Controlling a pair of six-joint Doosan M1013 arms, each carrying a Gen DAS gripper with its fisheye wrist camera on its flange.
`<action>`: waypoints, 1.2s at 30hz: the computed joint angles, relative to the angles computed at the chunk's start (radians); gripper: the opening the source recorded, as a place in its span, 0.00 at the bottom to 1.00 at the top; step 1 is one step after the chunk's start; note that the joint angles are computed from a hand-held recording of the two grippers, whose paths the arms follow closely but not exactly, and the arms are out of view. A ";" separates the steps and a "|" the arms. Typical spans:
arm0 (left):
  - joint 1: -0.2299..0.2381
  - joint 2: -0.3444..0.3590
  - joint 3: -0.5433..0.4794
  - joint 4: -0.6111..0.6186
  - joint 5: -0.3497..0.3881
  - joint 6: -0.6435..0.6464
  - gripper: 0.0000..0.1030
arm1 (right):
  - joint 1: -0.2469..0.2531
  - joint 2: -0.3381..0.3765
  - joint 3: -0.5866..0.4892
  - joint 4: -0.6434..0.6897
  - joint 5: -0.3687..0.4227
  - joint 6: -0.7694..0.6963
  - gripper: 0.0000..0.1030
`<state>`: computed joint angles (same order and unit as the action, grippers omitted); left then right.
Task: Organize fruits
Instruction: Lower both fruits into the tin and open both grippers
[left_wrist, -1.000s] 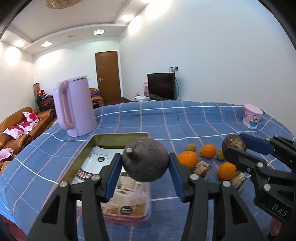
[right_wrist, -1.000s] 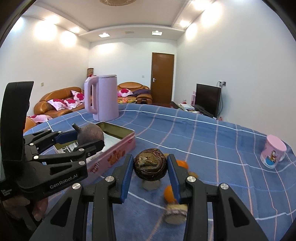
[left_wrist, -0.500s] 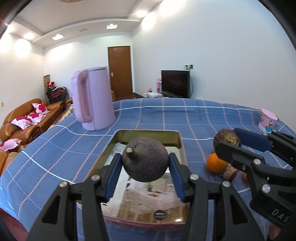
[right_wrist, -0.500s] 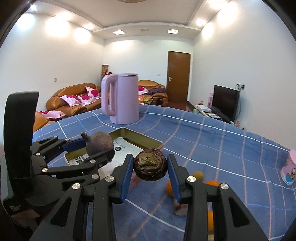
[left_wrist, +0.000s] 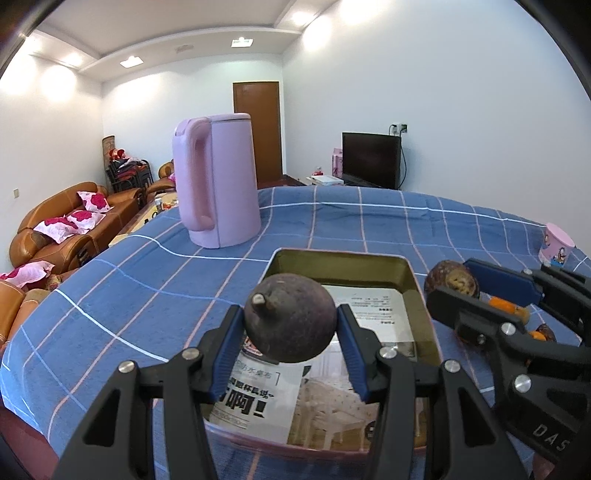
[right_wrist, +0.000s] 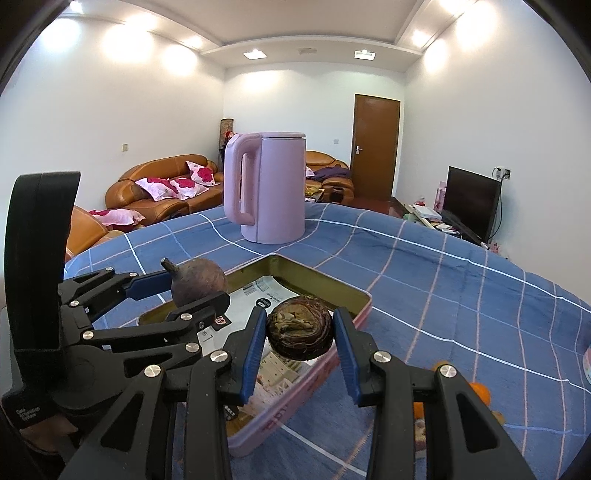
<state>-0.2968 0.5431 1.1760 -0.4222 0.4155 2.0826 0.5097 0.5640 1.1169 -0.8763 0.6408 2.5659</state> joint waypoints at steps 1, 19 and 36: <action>0.001 0.002 -0.002 0.001 0.003 0.000 0.51 | 0.000 0.003 -0.005 0.006 0.001 -0.006 0.38; 0.012 0.047 -0.080 0.050 0.138 -0.050 0.51 | -0.021 0.044 -0.063 0.191 0.020 -0.149 0.38; 0.011 0.047 -0.080 0.057 0.143 -0.049 0.56 | -0.037 0.038 -0.049 0.306 -0.016 -0.202 0.40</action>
<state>-0.2860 0.5901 1.0963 -0.3650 0.5584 2.0334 0.4726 0.6022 1.0680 -0.5707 0.6249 2.3639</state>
